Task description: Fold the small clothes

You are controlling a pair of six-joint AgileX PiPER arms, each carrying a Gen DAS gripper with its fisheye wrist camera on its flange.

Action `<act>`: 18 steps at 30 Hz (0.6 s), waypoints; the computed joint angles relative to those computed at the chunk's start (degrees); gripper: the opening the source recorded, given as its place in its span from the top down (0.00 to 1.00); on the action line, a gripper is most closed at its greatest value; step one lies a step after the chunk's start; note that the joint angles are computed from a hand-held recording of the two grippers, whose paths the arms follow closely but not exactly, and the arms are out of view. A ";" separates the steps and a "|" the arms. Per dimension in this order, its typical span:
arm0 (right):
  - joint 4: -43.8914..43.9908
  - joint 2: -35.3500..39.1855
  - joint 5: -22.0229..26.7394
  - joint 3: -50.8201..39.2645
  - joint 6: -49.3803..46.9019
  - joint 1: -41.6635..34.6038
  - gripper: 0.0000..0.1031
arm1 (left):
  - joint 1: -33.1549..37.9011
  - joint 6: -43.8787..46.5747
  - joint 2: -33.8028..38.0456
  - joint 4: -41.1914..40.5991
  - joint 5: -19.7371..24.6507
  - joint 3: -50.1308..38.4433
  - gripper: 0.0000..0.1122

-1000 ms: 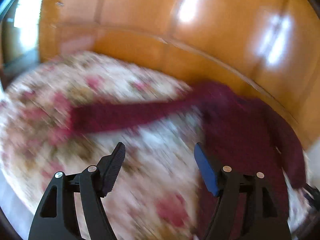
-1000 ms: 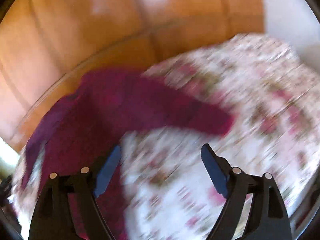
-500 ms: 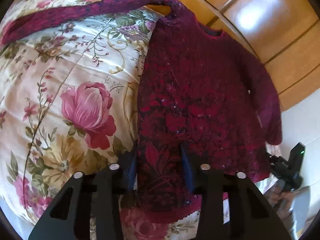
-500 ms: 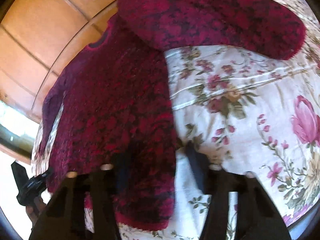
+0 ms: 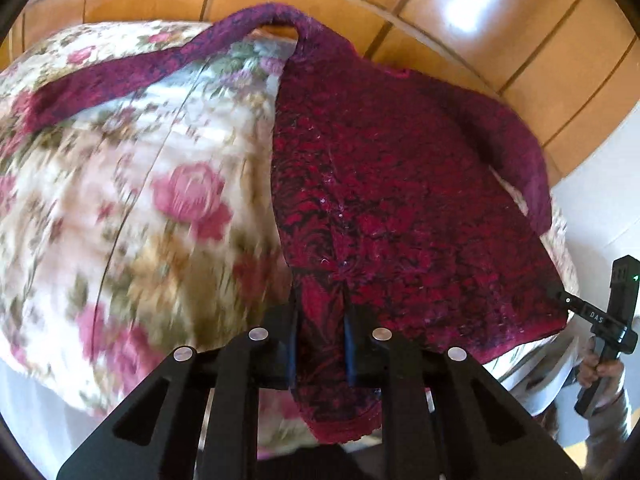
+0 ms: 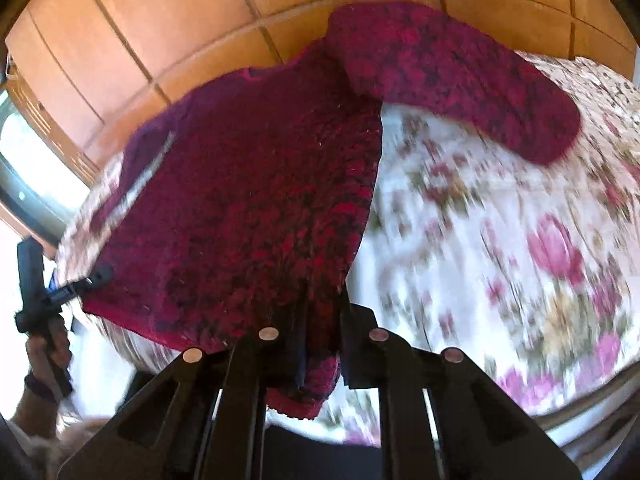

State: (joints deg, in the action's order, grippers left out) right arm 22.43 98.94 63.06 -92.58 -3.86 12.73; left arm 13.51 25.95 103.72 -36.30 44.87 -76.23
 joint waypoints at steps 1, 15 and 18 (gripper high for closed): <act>0.50 -1.04 0.02 2.59 -0.08 -0.15 0.90 | -0.09 -0.75 -0.27 1.04 -0.14 0.99 0.85; 7.72 4.74 -2.00 -0.96 -0.10 -6.91 0.55 | -5.02 -12.60 -6.19 13.00 -10.29 2.94 0.53; 12.19 8.62 -5.19 -3.56 3.24 -11.18 0.53 | -8.14 -13.31 -3.50 13.50 -10.42 -1.17 0.53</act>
State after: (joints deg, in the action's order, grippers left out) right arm 34.62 107.56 57.87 -96.15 -0.62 1.55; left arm 5.37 12.65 100.22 -22.80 34.45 -77.40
